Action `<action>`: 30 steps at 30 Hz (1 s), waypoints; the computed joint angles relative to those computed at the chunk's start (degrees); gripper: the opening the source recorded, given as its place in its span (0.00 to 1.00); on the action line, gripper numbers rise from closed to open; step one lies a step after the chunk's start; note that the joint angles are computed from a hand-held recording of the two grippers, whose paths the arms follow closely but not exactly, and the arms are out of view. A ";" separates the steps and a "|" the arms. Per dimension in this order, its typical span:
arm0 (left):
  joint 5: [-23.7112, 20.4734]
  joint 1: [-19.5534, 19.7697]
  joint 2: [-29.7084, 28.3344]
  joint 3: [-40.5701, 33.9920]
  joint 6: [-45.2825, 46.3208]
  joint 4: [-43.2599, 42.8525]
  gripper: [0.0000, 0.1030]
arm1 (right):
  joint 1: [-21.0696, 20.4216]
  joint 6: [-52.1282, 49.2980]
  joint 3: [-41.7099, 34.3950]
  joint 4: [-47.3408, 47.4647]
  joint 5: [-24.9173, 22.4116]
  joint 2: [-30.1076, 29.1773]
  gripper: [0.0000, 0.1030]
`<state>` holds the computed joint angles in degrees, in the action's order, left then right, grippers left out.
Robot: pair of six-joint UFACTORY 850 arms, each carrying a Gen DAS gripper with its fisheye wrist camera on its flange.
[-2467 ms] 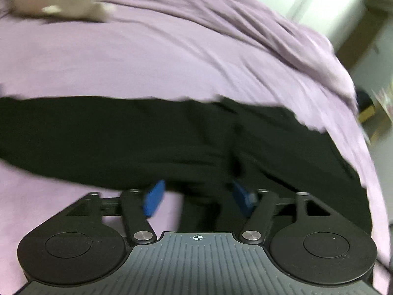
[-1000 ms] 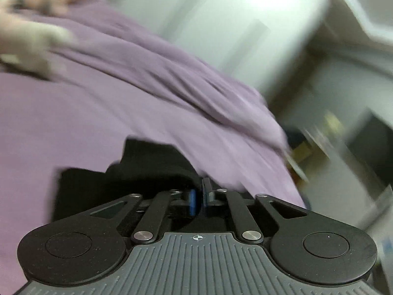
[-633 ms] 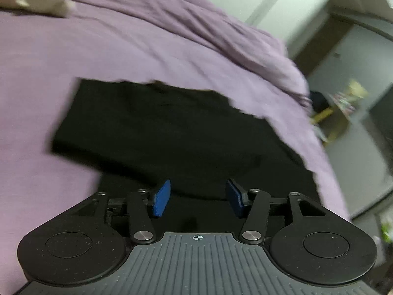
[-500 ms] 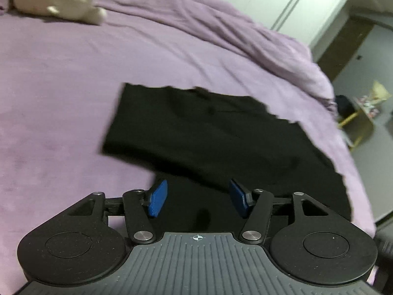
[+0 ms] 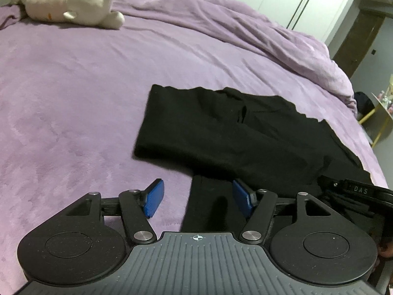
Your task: Fold small clothes
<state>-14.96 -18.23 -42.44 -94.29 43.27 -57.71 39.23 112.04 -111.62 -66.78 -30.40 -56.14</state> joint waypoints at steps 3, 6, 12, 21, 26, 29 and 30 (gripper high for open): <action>0.66 -0.56 -0.50 -0.74 -1.49 1.87 0.66 | 1.42 9.00 2.80 -12.12 -5.09 2.81 0.08; 2.28 -1.53 -0.82 -1.53 -6.52 9.08 0.66 | 2.79 19.26 10.55 -22.36 -12.82 8.27 0.08; 1.35 -2.86 -3.11 -5.19 -21.57 24.53 0.66 | 1.37 17.30 22.14 -14.21 -18.01 13.58 0.09; 0.53 -4.56 -5.19 -8.73 -35.37 40.99 0.66 | -2.01 50.45 36.20 -28.68 -6.88 19.82 0.39; -0.07 -4.77 -5.95 -9.73 -38.45 44.67 0.66 | -3.13 42.84 31.60 -25.51 -3.03 17.43 0.28; 0.00 -4.93 -6.03 -9.84 -39.84 46.29 0.67 | -2.88 31.05 27.05 -21.09 -3.72 15.69 0.08; -0.12 -5.05 -6.15 -10.06 -41.02 47.72 0.67 | -2.19 26.77 25.44 -20.20 -7.63 15.01 0.08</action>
